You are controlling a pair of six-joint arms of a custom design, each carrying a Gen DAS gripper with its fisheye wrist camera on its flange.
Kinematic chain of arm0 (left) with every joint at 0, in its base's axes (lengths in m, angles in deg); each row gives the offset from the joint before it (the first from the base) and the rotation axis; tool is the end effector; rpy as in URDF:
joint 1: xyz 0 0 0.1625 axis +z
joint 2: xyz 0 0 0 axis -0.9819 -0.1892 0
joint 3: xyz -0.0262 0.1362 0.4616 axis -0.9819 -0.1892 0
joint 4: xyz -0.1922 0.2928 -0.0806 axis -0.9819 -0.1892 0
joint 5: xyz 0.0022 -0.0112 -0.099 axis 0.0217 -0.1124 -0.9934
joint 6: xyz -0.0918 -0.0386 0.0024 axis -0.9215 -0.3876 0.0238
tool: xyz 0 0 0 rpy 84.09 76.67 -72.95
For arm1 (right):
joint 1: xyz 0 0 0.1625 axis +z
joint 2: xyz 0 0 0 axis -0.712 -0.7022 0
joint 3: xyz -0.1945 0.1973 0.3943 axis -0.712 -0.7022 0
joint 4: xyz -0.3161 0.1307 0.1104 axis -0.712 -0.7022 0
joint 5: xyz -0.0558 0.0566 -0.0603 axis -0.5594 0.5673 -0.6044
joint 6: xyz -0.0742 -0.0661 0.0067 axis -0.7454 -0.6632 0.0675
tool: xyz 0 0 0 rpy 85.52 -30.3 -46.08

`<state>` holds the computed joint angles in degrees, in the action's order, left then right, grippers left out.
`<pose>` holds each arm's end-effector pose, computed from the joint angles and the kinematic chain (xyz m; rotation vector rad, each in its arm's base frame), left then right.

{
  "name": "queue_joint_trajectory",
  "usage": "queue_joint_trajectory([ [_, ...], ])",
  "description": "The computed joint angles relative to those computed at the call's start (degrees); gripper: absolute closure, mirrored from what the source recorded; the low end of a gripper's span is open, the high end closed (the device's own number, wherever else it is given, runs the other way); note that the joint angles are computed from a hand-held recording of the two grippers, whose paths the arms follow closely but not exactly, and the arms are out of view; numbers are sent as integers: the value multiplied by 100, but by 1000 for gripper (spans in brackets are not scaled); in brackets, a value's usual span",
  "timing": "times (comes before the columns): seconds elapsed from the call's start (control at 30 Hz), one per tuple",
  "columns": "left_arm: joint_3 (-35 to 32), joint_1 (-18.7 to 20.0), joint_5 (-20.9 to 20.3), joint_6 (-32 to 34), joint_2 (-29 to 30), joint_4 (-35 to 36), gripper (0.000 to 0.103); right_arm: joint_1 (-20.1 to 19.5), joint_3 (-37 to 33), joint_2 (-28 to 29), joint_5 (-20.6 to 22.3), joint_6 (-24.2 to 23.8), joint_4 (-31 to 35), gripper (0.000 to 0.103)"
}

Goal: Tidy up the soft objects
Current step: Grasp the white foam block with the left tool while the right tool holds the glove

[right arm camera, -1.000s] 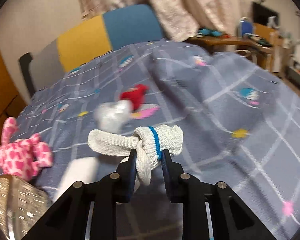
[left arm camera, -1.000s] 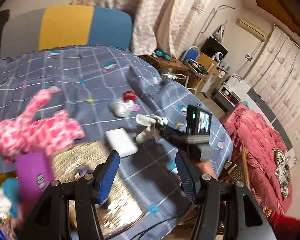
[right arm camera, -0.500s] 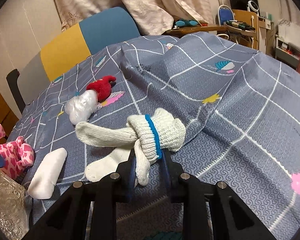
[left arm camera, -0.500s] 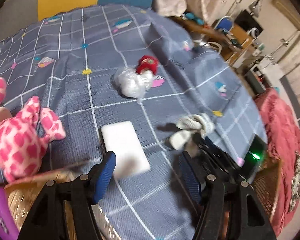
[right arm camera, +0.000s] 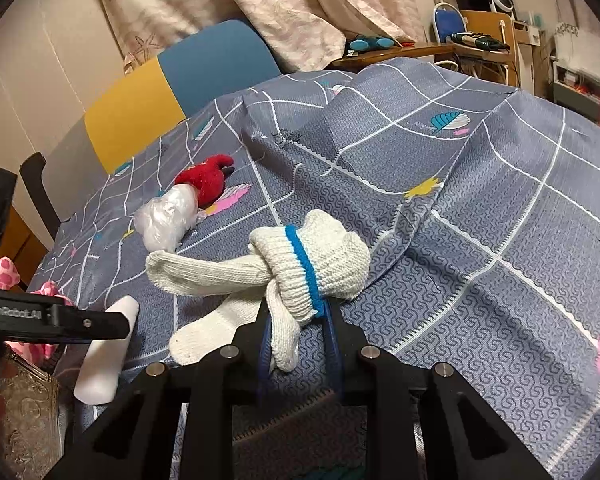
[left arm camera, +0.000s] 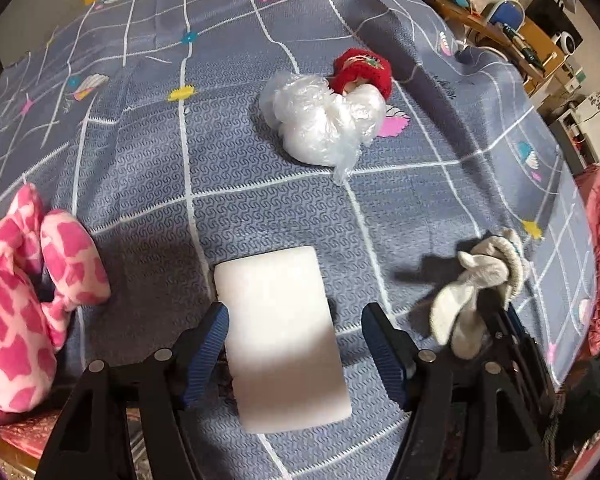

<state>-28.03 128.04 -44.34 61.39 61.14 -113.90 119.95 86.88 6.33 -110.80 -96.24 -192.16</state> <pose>-0.3647 -0.7058 -0.0875 0.5220 2.4471 -0.0988 -0.0426 -0.5515 0.2457 -0.2413 -2.3209 1.2672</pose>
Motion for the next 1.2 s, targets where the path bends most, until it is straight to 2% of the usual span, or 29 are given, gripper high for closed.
queue_joint_trajectory([
  [0.17, 4, -48, 173, 30, 53, 99, 35, -23, 24, -2, 69, 31, -32, 79],
  [0.2, 24, -66, 235, 56, 54, 102, 39, -26, 28, -1, 79, 35, -40, 79],
  [0.23, 55, -90, 336, 79, 53, 101, 49, -26, 29, 2, 81, 36, -48, 79],
  [0.43, 289, -129, 299, 103, -65, -171, 56, -36, 38, 0, 102, 43, -60, 79],
  [0.53, 538, -167, 213, 284, -191, -604, 75, -46, 42, 1, 129, 54, -73, 79],
  [0.63, 758, -225, 163, 440, -297, -960, 80, -39, 35, 8, 113, 48, -75, 79],
  [0.7, 705, -223, 155, 423, -294, -826, 80, -46, 42, 3, 129, 51, -79, 79],
  [0.77, 642, -191, 37, 376, -270, -656, 78, -46, 43, 4, 131, 52, -81, 79],
  [0.8, 617, -177, 43, 350, -250, -637, 62, -48, 43, 3, 134, 54, -80, 79],
  [0.83, 584, -186, 149, 258, -219, -555, 40, -47, 39, 6, 136, 58, -80, 79],
  [0.9, 489, -216, 394, 100, -145, -374, 15, -48, 43, 10, 136, 55, -89, 79],
  [1.0, 292, -234, 647, -97, -20, -27, 14, -50, 44, 9, 144, 61, -90, 79],
  [1.1, -11, -144, 398, -397, 94, 539, 14, -53, 47, 6, 150, 63, -88, 79],
  [1.17, -76, -99, 308, -570, 134, 705, 21, -58, 65, 6, 172, 81, -111, 79],
  [1.2, 60, -143, 468, -585, 104, 522, 30, -61, 70, 7, 180, 85, -119, 79],
])
